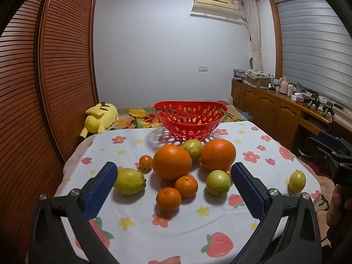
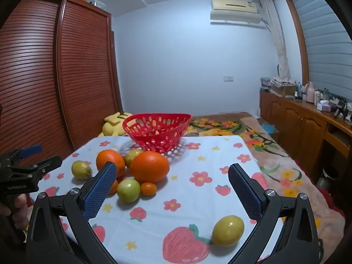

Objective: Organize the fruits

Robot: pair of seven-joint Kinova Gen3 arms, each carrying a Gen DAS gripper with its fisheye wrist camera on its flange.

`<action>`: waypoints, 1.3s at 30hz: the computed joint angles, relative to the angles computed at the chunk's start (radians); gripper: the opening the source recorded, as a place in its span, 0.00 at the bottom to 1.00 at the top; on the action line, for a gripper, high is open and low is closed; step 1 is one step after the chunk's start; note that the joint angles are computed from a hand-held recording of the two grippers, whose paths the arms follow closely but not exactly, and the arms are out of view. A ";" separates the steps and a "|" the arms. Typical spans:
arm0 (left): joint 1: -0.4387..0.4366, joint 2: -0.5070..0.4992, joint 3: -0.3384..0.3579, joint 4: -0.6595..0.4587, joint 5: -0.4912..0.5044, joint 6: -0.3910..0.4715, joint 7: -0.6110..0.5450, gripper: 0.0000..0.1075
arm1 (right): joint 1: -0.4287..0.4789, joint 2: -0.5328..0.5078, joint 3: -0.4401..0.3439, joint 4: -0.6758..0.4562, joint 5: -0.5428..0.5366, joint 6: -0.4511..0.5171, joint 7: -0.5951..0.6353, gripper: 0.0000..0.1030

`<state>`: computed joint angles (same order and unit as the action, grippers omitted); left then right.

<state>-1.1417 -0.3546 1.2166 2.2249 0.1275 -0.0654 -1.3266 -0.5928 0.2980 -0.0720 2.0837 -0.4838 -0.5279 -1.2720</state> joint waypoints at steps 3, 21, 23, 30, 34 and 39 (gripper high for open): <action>0.007 0.005 -0.008 0.001 -0.003 -0.001 -0.001 0.96 | 0.000 -0.002 -0.002 0.003 0.005 -0.002 0.000 1.00; 0.062 -0.016 -0.070 -0.005 -0.001 0.026 0.006 0.96 | -0.015 0.002 -0.002 0.003 -0.020 -0.010 0.030 1.00; 0.063 -0.021 -0.073 -0.007 -0.001 0.033 0.009 0.96 | -0.017 0.002 -0.001 0.002 -0.024 -0.008 0.033 1.00; 0.051 -0.027 -0.064 -0.006 -0.006 0.036 0.023 0.96 | -0.018 0.002 -0.001 0.000 -0.028 -0.005 0.034 1.00; 0.050 -0.027 -0.064 -0.005 -0.009 0.035 0.025 0.96 | -0.016 0.001 -0.001 0.000 -0.026 -0.003 0.033 1.00; 0.052 -0.027 -0.067 -0.005 -0.013 0.035 0.028 0.96 | -0.017 0.001 0.000 -0.001 -0.027 -0.002 0.034 1.00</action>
<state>-1.0901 -0.3816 1.1500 2.2197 0.1150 -0.0301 -1.2991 -0.6100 0.2990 -0.0724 2.0829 -0.5112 -0.5295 -1.2383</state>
